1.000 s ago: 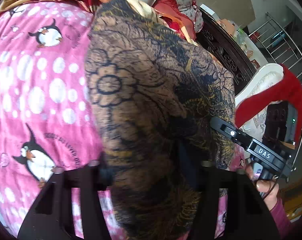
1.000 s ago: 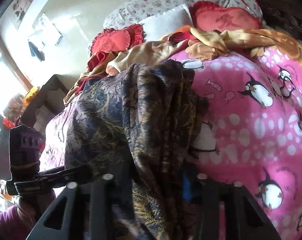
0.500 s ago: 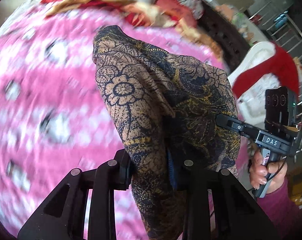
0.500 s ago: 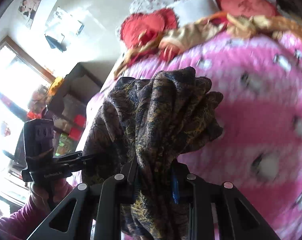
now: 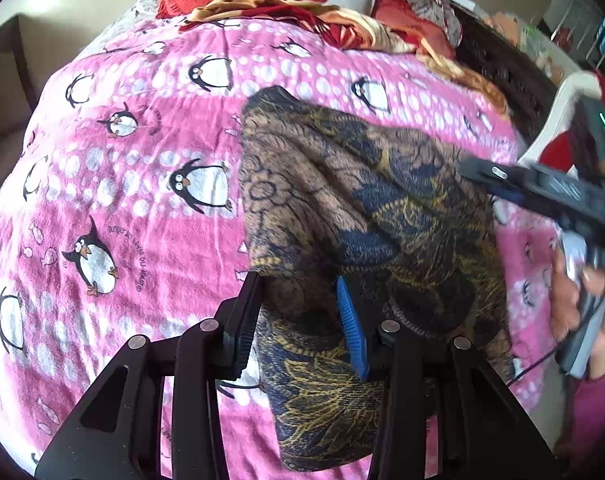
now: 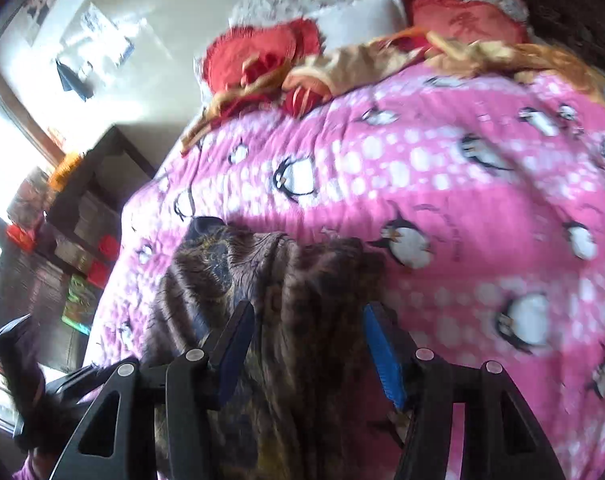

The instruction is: Fold small clothes

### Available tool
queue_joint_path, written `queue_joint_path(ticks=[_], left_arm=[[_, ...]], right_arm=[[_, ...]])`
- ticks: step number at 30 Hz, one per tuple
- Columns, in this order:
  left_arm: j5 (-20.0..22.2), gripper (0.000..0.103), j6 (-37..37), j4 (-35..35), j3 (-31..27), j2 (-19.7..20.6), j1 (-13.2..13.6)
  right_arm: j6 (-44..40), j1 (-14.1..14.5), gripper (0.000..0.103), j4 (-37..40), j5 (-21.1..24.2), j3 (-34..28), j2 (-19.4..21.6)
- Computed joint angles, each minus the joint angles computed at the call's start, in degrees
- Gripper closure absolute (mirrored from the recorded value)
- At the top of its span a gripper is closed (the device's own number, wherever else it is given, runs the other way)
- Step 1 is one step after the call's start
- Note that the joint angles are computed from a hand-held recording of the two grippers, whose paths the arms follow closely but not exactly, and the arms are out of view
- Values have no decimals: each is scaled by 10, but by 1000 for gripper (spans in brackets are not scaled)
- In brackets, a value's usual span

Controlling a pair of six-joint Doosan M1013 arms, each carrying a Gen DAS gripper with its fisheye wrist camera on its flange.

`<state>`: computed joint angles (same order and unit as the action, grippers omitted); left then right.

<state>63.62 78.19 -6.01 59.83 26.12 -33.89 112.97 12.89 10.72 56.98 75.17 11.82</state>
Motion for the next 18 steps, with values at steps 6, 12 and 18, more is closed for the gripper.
queue_joint_path(ticks=[6,12,18], left_arm=[[0,57,-11,35,-3,14,-14],[1,57,-26,16,-2,13,-6],[-11,57,-41,57,9,2,-15]], right_arm=[[46,11,89,-92,12,-5,18],[71,5,87,-76,8,11,6],[2,35,85,-67,20,7,-26]])
